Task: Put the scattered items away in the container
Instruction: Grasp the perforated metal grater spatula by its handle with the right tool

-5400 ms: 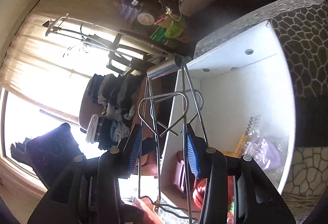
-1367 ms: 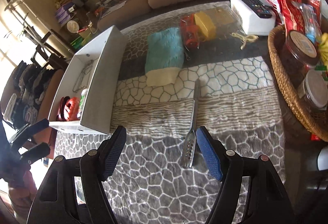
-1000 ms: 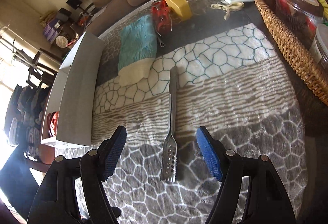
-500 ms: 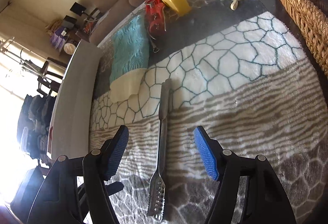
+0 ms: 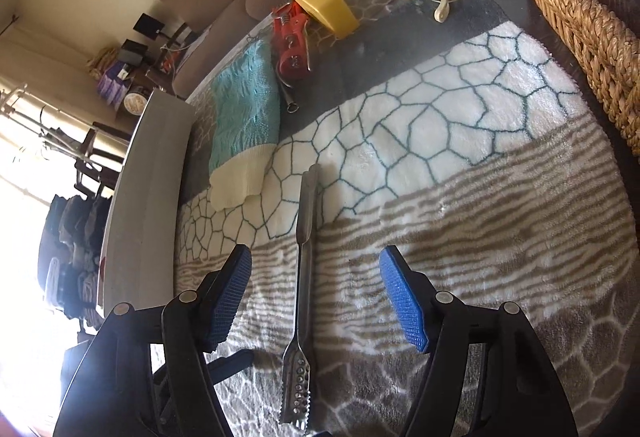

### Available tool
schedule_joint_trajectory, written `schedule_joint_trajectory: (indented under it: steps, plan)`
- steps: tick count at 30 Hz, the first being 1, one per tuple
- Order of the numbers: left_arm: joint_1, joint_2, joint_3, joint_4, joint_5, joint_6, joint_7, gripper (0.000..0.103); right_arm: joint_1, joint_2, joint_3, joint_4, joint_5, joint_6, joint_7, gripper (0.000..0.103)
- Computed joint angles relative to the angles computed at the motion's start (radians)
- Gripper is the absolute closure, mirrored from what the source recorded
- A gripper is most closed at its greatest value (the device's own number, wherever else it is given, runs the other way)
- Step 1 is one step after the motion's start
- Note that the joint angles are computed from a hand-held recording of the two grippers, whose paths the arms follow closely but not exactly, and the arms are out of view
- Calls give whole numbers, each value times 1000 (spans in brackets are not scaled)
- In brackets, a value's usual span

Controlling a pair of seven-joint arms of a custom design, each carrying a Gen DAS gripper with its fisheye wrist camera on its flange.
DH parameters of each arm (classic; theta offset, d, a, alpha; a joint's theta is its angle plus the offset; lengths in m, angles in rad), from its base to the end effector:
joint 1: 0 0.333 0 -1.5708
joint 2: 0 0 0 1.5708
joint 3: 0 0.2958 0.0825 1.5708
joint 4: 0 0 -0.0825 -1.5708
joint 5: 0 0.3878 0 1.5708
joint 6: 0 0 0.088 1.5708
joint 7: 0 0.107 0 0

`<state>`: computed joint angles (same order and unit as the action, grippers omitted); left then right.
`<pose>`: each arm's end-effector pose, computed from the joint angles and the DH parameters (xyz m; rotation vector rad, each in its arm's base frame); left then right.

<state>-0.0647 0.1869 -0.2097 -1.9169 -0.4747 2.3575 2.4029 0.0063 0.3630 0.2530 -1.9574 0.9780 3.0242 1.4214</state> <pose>0.6008 -0.1702 0.4048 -1.1401 2.8136 -0.7445 0.6322 0.0932 0.3288 -1.1207 2.0706 -0.0236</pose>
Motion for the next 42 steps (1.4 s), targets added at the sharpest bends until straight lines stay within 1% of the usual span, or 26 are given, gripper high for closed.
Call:
schedule_joint_trajectory:
  steps: [2,3,4,5,8,10,12,13,14,15,17,19,20,22,25,27,29,31,32,34,36,37,38,39,40,42]
  plan:
    - [18,21,11,42,-13,-50,-13,51,-1,-3,-1,-3,1,2,2,33]
    - [22,28,17,55,-3,-49,-36,55,6,-3,-9,-3,-12,0,14,33]
    - [21,33,25,59,20,-28,-66,55,12,0,-15,0,-26,-3,25,33]
    - [29,46,30,80,25,-36,-87,56,14,4,-16,5,-35,-6,30,33]
    - [73,103,30,171,-22,-133,-134,56,26,22,-20,31,-75,-18,54,33]
    - [96,131,25,217,-40,-182,-137,57,60,41,-51,55,-146,-35,117,33]
    - [99,132,18,225,-31,-189,-133,57,109,57,-101,71,-247,-46,222,33]
    - [100,135,16,229,-27,-189,-121,57,112,64,-101,78,-274,-43,246,34]
    - [98,130,12,217,-21,-178,-111,57,104,74,-89,87,-290,-42,255,36]
    - [93,121,8,196,-16,-164,-101,57,106,82,-91,95,-315,-43,275,43]
    - [85,100,5,158,-13,-130,-82,57,148,97,-137,108,-407,-57,357,56]
    - [73,101,2,154,-5,-114,-89,57,185,104,-180,111,-491,-53,427,63]
    - [75,101,1,155,-14,-118,-88,57,189,107,-186,115,-516,-57,447,65]
    - [74,105,0,161,-23,-126,-95,56,176,110,-171,115,-544,-47,467,67]
    - [74,107,0,163,-25,-132,-89,51,128,121,-118,122,-558,-42,460,87]
    - [70,100,-2,148,-22,-112,-75,51,103,130,-86,129,-558,-41,442,87]
    - [71,98,-1,146,-27,-114,-73,53,98,136,-78,137,-566,-47,441,87]
    - [72,97,0,145,-34,-114,-76,56,50,145,-22,146,-523,-49,404,84]
    - [74,98,-1,148,-41,-120,-77,57,51,146,-24,148,-519,-52,405,84]
    - [70,101,0,150,-34,-117,-76,57,89,145,-67,156,-548,-67,436,85]
    - [66,96,-1,144,-28,-111,-79,50,123,149,-105,171,-583,-83,476,85]
    - [68,95,-3,143,-38,-117,-75,43,124,152,-106,180,-590,-91,480,80]
    - [66,90,-5,134,-40,-109,-68,41,126,156,-107,188,-599,-99,483,74]
    - [60,80,-5,116,-30,-83,-57,42,144,158,-126,198,-623,-112,498,72]
    - [52,69,-5,96,-16,-54,-47,44,181,159,-166,208,-670,-130,528,71]
    - [37,50,-1,63,15,0,-46,51,253,166,-244,234,-780,-174,592,78]
